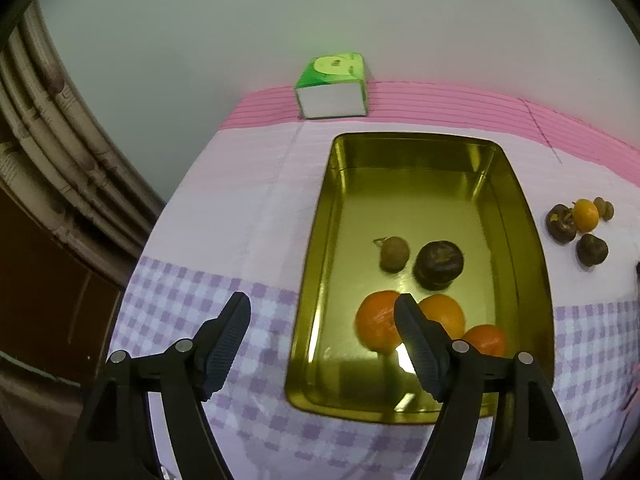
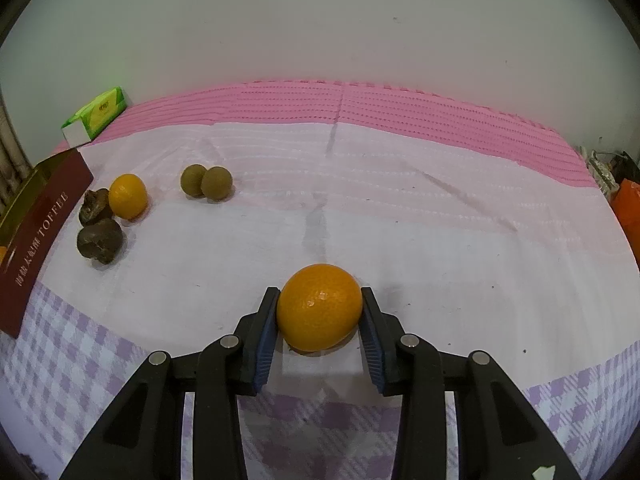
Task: Organize fruits
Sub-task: 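Carry the yellow orange into the gold tin and open the right gripper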
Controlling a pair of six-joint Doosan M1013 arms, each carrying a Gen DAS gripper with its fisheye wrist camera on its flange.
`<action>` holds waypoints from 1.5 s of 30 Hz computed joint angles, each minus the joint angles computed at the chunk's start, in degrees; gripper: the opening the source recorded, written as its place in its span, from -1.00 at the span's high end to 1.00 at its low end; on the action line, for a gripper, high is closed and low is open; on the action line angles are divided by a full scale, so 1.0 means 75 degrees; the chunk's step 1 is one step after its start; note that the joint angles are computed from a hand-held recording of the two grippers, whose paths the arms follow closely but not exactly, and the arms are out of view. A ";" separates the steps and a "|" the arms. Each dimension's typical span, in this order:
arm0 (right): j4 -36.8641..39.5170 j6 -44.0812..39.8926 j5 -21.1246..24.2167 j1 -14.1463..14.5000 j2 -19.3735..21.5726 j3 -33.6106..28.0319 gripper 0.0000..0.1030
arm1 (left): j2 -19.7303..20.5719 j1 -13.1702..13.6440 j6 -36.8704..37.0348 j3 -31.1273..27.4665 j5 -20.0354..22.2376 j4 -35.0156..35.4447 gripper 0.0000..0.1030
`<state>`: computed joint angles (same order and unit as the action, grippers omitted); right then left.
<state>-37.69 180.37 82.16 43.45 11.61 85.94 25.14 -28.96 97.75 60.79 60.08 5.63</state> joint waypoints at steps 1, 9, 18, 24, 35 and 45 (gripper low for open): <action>-0.0009 -0.0041 0.0069 0.0004 0.0035 -0.0071 0.32 | -0.0012 0.0021 -0.0023 0.0021 -0.0031 -0.0024 -0.48; -0.0413 -0.0768 -0.0221 0.0065 0.0430 -0.1053 0.32 | -0.0008 0.0165 -0.0265 -0.0050 -0.0099 -0.0259 -0.49; -0.0027 -0.2719 -0.1259 -0.0020 0.1581 -0.2942 0.32 | 0.0013 0.0364 -0.0983 -0.0189 -0.0120 -0.0223 -0.50; 0.0564 -0.4119 -0.1379 -0.0060 0.2383 -0.4199 0.31 | 0.0085 0.0504 -0.1528 -0.0332 0.0033 -0.0176 -0.53; 0.1360 -0.5413 -0.0822 -0.0222 0.3381 -0.5529 0.31 | 0.0139 0.0579 -0.1975 -0.0433 0.0208 0.0031 -0.57; 0.1567 -0.5987 -0.0435 -0.0248 0.3760 -0.6033 0.31 | 0.0152 0.0592 -0.1954 -0.0445 0.0209 0.0010 -0.57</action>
